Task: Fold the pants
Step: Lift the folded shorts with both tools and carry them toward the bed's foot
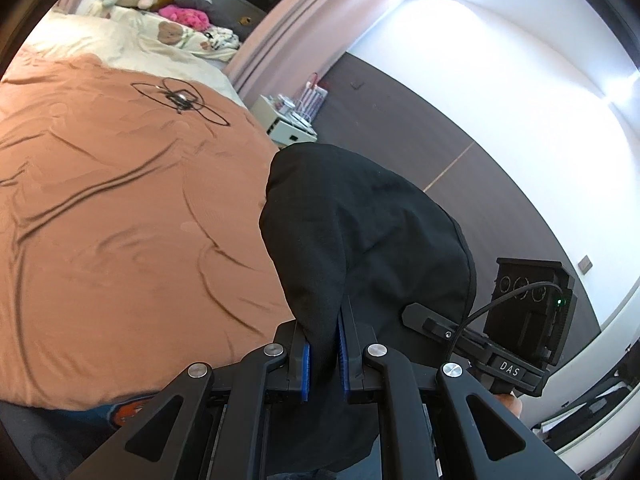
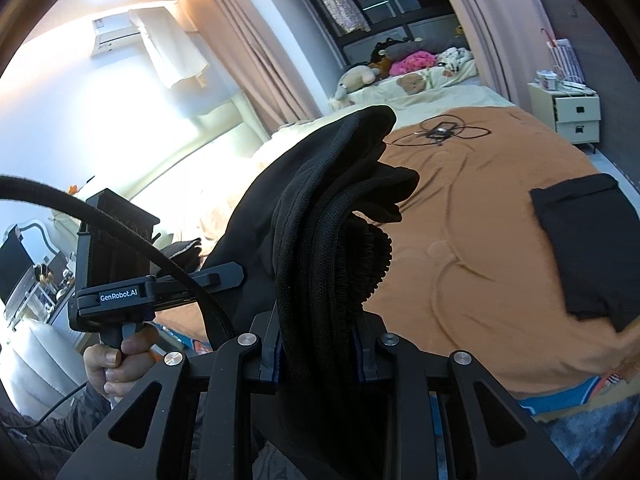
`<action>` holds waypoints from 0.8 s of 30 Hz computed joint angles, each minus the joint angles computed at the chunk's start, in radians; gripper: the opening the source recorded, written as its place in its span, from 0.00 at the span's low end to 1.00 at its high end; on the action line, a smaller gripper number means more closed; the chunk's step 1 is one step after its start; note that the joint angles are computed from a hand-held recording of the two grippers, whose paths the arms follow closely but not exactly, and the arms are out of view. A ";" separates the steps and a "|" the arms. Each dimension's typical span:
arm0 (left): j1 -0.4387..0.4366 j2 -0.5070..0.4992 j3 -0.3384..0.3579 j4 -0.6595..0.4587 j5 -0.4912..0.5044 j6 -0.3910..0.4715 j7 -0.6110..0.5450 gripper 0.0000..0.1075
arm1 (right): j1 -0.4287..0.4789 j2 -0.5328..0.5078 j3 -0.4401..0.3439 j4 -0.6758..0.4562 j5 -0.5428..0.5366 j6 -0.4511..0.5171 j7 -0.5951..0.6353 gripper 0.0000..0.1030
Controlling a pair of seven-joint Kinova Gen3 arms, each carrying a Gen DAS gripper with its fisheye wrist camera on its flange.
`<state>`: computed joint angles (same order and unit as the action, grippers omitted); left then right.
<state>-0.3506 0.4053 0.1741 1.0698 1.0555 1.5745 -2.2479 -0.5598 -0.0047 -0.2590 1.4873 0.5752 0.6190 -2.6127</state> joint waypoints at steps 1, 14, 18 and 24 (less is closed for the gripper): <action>0.008 0.006 0.004 -0.006 0.001 -0.002 0.004 0.11 | -0.001 -0.002 -0.001 0.002 0.006 0.006 -0.008 0.22; 0.204 0.180 0.102 -0.263 -0.095 -0.067 0.138 0.11 | 0.091 -0.057 0.012 -0.025 -0.129 0.072 0.144 0.22; 0.262 0.258 0.132 -0.399 -0.142 -0.058 0.205 0.11 | 0.111 -0.043 0.022 -0.077 -0.166 0.112 0.224 0.22; 0.339 0.342 0.172 -0.552 -0.196 -0.050 0.259 0.11 | 0.133 -0.045 0.040 -0.111 -0.194 0.144 0.327 0.22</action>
